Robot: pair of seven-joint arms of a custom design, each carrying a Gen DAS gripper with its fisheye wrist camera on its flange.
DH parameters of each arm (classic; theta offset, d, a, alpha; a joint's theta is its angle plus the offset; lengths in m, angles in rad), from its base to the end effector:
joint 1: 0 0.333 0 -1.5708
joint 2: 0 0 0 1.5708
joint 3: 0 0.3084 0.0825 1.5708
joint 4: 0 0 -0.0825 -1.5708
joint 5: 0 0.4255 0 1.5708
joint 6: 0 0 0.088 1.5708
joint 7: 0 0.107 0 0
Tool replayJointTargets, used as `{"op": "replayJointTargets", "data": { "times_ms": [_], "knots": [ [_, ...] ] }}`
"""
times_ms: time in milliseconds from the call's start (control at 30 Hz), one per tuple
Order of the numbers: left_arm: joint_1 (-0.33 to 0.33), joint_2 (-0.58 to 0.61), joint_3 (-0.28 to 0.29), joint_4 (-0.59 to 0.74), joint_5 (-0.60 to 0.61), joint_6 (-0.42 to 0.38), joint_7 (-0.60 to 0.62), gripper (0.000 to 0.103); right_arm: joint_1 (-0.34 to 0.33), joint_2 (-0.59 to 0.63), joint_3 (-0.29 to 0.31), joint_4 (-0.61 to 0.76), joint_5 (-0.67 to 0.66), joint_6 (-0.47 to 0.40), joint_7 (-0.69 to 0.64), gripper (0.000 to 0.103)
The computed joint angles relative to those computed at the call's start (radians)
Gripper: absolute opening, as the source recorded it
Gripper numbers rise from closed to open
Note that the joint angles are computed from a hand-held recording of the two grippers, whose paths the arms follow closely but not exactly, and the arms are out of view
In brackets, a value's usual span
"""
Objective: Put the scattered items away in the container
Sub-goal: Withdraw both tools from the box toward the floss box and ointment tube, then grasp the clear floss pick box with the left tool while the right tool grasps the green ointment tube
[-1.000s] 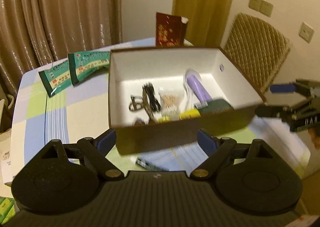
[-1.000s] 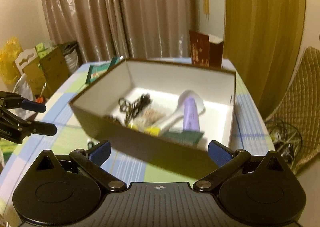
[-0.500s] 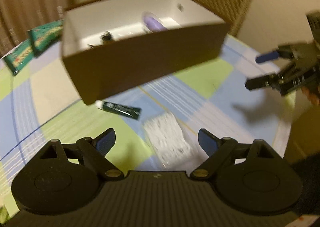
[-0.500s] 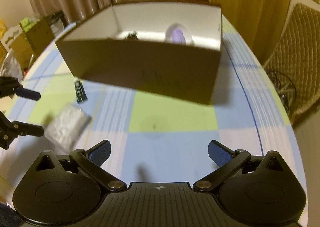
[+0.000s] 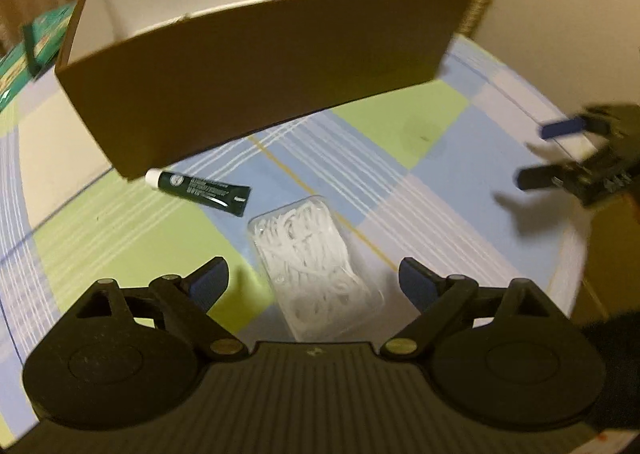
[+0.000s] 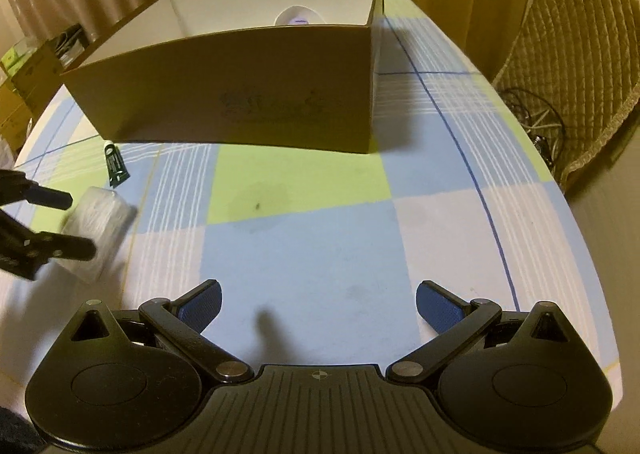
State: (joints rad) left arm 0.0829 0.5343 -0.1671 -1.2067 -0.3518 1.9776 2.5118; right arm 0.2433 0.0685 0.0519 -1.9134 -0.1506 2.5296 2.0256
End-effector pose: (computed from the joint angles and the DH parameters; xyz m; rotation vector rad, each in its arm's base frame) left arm 0.7697 -0.0556 0.4921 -0.9931 2.8055 -0.7248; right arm 0.6285 0.1921 0.4950 -1.8164 1.9320 -0.4401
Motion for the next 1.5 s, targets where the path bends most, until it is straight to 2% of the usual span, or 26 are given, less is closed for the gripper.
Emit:
{"op": "replayJointTargets", "data": {
  "times_ms": [67, 167, 333, 400, 433, 767, 967, 1167, 1200, 1233, 1333, 1433, 1500],
  "knots": [
    [-0.028, -0.001, 0.017, -0.016, 0.034, 0.044, -0.072, 0.088, -0.002, 0.006, 0.000, 0.007, 0.004, 0.001, -0.007, 0.101],
    [-0.042, 0.009, 0.021, -0.017, 0.055, 0.064, -0.131, 0.074, -0.003, 0.018, 0.001, 0.022, 0.011, 0.003, -0.021, 0.101],
    [-0.039, -0.004, 0.015, -0.048, 0.059, 0.090, -0.164, 0.066, -0.005, 0.038, 0.004, 0.043, 0.034, 0.008, -0.053, 0.101],
    [-0.036, -0.017, 0.010, -0.071, 0.056, 0.111, -0.153, 0.056, -0.004, 0.050, 0.007, 0.056, 0.045, 0.011, -0.071, 0.101],
    [-0.036, -0.026, 0.010, -0.086, 0.056, 0.126, -0.146, 0.055, -0.004, 0.057, 0.009, 0.064, 0.050, 0.012, -0.082, 0.101],
    [-0.027, -0.044, 0.053, -0.119, 0.099, 0.208, -0.251, 0.054, 0.002, 0.166, 0.049, 0.176, 0.159, 0.039, -0.268, 0.101],
    [-0.008, 0.009, 0.087, -0.038, 0.158, 0.223, -0.377, 0.054, 0.009, 0.284, 0.085, 0.308, 0.211, 0.060, -0.396, 0.101],
    [0.020, 0.070, 0.095, 0.065, 0.194, 0.214, -0.463, 0.054, 0.034, 0.455, 0.107, 0.515, 0.204, 0.071, -0.489, 0.100],
    [0.024, 0.080, 0.094, 0.081, 0.197, 0.210, -0.470, 0.054, 0.040, 0.489, 0.109, 0.559, 0.201, 0.066, -0.501, 0.093],
    [0.028, 0.091, 0.093, 0.100, 0.199, 0.204, -0.476, 0.054, 0.044, 0.523, 0.112, 0.604, 0.199, 0.061, -0.516, 0.082],
    [0.036, 0.117, 0.091, 0.144, 0.208, 0.189, -0.492, 0.054, 0.060, 0.634, 0.122, 0.759, 0.204, 0.017, -0.553, 0.066],
    [0.040, 0.140, 0.088, 0.179, 0.215, 0.180, -0.507, 0.054, 0.082, 0.728, 0.118, 0.888, 0.200, -0.004, -0.583, 0.056],
    [0.041, 0.155, 0.084, 0.202, 0.216, 0.175, -0.514, 0.054, 0.101, 0.792, 0.108, 0.988, 0.195, -0.039, -0.589, 0.045]
  ]
}}
